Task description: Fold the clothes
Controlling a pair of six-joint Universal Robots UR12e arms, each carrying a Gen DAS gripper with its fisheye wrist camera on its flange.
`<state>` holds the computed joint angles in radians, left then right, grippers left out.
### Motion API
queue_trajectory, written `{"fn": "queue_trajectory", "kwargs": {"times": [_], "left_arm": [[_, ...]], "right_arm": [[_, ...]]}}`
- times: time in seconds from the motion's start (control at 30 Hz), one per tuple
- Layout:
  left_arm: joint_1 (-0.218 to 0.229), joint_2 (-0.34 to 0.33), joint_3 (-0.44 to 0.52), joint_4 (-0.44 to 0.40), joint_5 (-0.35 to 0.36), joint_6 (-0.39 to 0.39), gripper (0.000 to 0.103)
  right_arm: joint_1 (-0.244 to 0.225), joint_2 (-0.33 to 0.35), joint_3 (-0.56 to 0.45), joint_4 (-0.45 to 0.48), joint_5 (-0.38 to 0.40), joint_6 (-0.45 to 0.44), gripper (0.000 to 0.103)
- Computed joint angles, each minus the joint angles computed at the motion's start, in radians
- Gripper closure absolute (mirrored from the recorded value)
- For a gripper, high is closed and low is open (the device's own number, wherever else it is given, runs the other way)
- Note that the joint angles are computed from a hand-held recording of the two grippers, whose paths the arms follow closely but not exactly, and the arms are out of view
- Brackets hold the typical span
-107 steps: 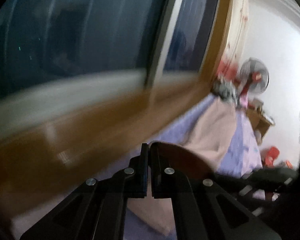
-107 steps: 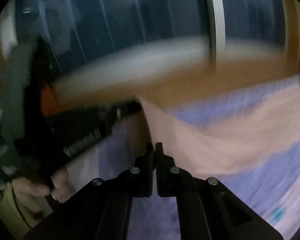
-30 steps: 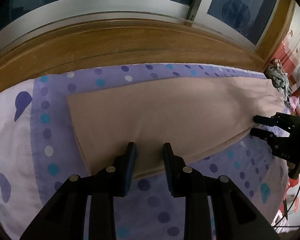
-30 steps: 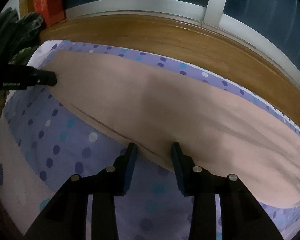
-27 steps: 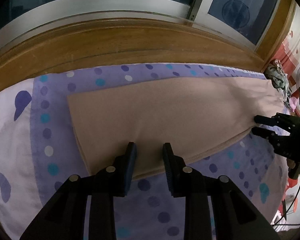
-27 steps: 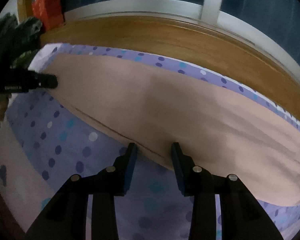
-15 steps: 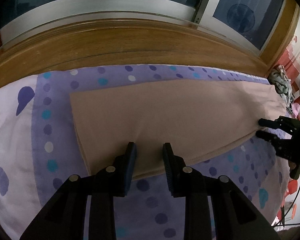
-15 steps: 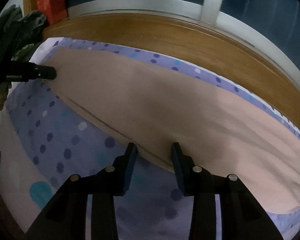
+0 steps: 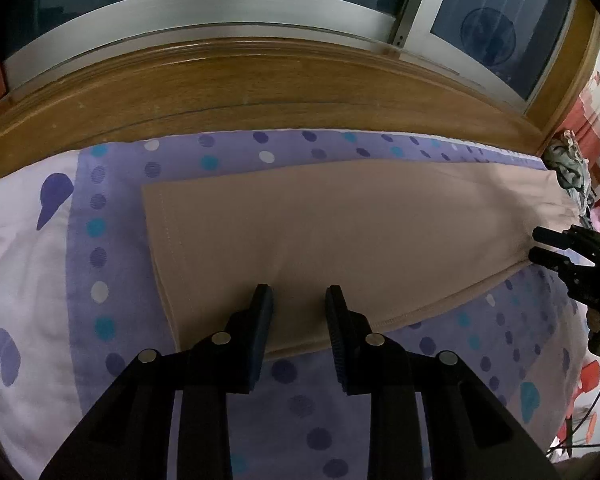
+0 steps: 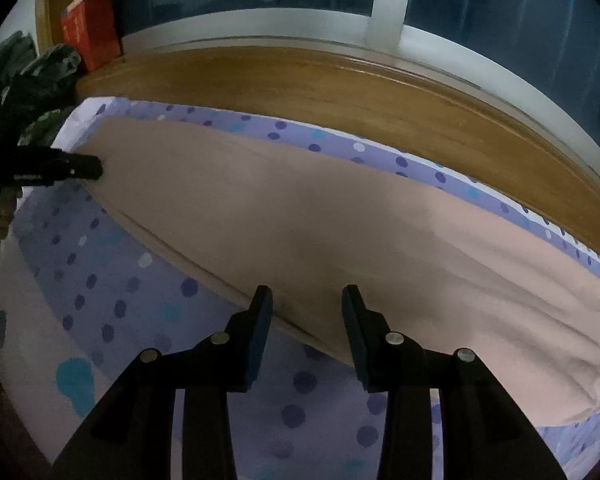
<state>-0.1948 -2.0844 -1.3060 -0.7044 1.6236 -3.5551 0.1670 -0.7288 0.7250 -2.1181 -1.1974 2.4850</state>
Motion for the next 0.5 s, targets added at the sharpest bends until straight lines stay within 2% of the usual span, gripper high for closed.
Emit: {"fn": "queue_trajectory", "kwargs": {"times": [0.17,0.3,0.43,0.47,0.5], "left_arm": [[0.000,0.000,-0.002,0.003,0.001,-0.002,0.075],[0.000,0.000,-0.004,0.010,0.000,-0.001,0.075],[0.002,0.001,-0.007,0.015,-0.005,0.003,0.075],[0.003,0.002,-0.008,0.017,-0.007,0.003,0.075],[0.003,0.003,-0.009,0.018,-0.009,0.004,0.075]], "right_arm": [[0.020,0.002,0.010,-0.004,-0.015,-0.073,0.067],[0.025,-0.003,0.033,-0.029,-0.005,-0.086,0.068],[0.022,0.010,0.004,0.016,0.013,-0.096,0.069],[0.021,0.012,-0.002,0.028,0.018,-0.105,0.076],[0.020,0.017,-0.017,0.059,0.032,-0.111,0.089]]}}
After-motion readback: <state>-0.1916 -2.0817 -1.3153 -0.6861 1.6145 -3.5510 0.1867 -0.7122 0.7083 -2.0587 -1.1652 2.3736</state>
